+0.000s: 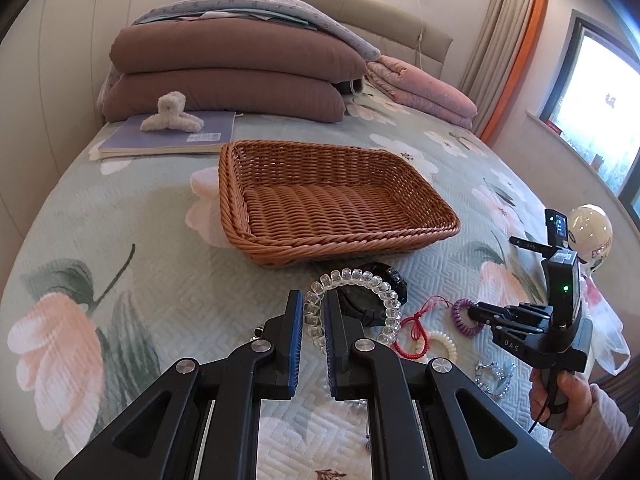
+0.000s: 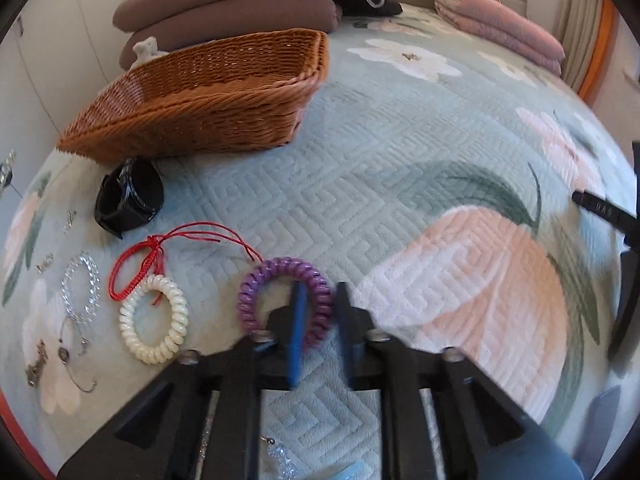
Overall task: Organize jewelry
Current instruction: 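Carry both items into the wicker basket and open both tools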
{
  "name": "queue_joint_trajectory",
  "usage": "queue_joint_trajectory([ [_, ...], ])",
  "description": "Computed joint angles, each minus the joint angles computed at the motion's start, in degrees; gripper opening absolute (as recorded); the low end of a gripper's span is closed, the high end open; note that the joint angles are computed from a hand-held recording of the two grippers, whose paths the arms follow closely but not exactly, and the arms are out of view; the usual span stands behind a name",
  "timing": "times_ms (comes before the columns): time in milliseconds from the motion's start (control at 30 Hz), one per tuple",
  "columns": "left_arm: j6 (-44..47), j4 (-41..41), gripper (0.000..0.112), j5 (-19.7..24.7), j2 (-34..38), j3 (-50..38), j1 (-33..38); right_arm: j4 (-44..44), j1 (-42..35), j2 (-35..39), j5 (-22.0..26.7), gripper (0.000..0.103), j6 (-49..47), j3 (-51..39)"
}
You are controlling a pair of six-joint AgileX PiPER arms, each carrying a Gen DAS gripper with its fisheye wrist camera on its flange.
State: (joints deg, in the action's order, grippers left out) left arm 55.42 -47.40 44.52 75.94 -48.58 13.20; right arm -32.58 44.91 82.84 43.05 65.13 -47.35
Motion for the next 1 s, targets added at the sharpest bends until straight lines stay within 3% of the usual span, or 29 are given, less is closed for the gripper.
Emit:
queue_joint_trajectory([
  [200,-0.39,0.18,0.010,0.18,0.31,-1.63,0.29,-1.46,2.54,-2.48,4.40,0.012,0.69,-3.04],
  [333,-2.18,1.01,0.010,0.07,1.46,-5.35,-0.67,-2.79,4.24,-4.23,8.63,0.012,-1.51,-9.58],
  [500,-6.66,3.71,0.010,-1.92,5.59,-13.43,-5.06,-0.10,0.59,-1.02,8.21,0.012,-8.88,-20.73],
  [767,-16.82,11.01,0.010,-3.10,19.16,-28.66,-13.05,9.57,-8.67,13.45,4.84,0.012,-20.61,-36.89],
  [1000,-29.97,24.62,0.010,-3.83,31.27,-38.26,-18.85,23.21,-15.46,27.08,7.59,0.012,-33.07,-48.12],
])
